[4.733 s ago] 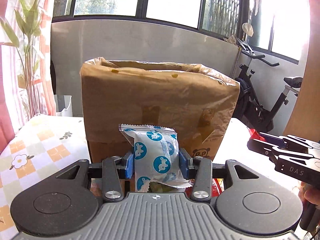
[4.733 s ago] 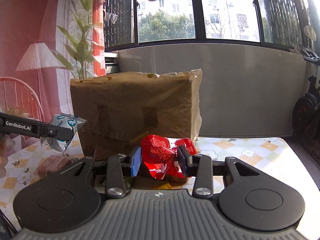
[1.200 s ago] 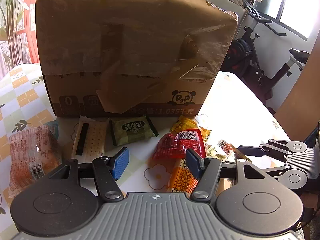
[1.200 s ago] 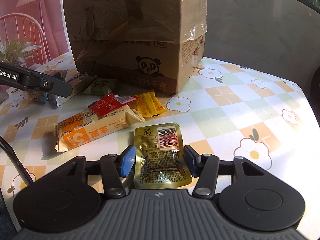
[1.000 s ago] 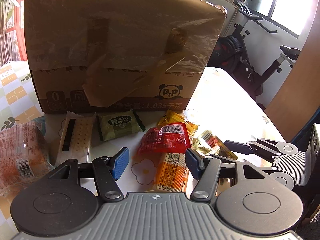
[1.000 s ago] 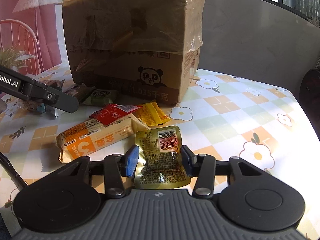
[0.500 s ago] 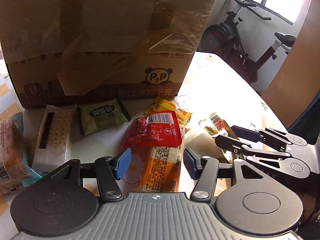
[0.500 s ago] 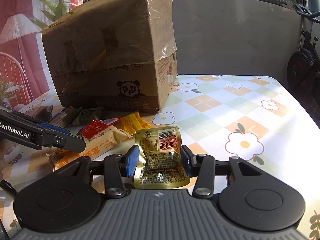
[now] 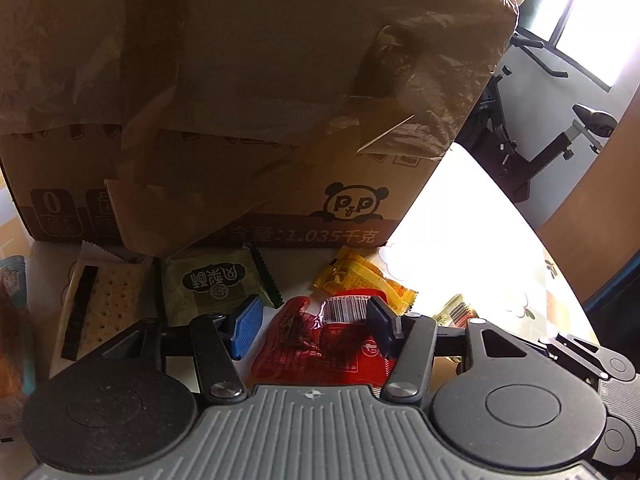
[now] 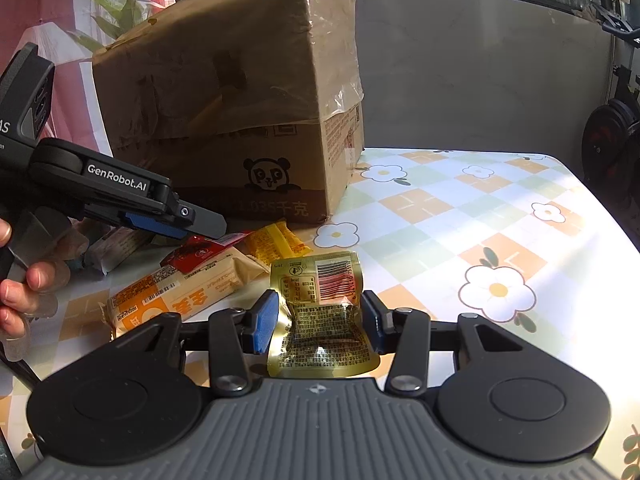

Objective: Organize snacks
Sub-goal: 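Close the left gripper on the red packet beside the box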

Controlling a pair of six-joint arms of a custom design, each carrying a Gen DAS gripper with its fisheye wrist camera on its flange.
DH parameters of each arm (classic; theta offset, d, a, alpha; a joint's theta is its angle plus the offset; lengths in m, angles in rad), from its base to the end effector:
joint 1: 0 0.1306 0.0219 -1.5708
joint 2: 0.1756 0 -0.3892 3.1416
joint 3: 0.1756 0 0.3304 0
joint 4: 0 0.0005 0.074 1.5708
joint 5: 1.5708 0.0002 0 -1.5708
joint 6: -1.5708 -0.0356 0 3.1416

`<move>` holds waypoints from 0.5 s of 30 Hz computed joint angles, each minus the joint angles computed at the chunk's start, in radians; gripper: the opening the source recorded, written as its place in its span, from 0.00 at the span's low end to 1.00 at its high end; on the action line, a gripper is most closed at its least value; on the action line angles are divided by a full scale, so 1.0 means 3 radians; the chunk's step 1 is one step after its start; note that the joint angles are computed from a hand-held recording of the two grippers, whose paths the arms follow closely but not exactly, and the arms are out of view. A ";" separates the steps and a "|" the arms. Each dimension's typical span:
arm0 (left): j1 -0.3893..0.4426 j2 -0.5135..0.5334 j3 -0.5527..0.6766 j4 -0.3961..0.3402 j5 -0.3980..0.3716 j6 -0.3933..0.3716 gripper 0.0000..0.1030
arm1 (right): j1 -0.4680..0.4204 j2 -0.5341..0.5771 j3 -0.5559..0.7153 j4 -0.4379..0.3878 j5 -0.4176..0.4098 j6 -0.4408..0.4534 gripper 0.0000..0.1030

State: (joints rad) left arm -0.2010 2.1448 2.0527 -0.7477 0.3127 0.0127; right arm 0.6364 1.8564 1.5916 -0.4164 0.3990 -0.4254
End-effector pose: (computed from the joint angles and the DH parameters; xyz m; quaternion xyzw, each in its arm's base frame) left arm 0.6718 -0.1486 0.3046 0.1421 0.9132 -0.1823 0.3355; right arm 0.4885 0.3432 0.3253 -0.0084 0.8889 0.0593 0.4543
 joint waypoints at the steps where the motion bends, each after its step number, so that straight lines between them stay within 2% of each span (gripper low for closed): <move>1: 0.0000 -0.0033 -0.0093 0.0135 -0.0050 0.0049 0.56 | 0.0000 0.0005 0.0011 -0.0012 -0.0009 0.0007 0.46; 2: 0.0002 -0.0039 -0.0115 0.0161 -0.0074 0.0067 0.51 | -0.0002 0.0008 0.0018 -0.0021 -0.0017 0.0013 0.46; 6: 0.0037 -0.0072 -0.0181 0.0203 0.0003 0.0037 0.49 | -0.0010 0.0015 0.0030 -0.0034 -0.0040 0.0016 0.46; 12: 0.0017 -0.0228 -0.0568 0.0558 -0.0142 -0.0281 0.48 | -0.0010 0.0014 0.0029 -0.0035 -0.0040 0.0010 0.46; 15: 0.0064 -0.0247 -0.0634 0.0581 -0.0072 -0.0231 0.49 | -0.0017 0.0027 0.0054 -0.0070 -0.0058 0.0015 0.46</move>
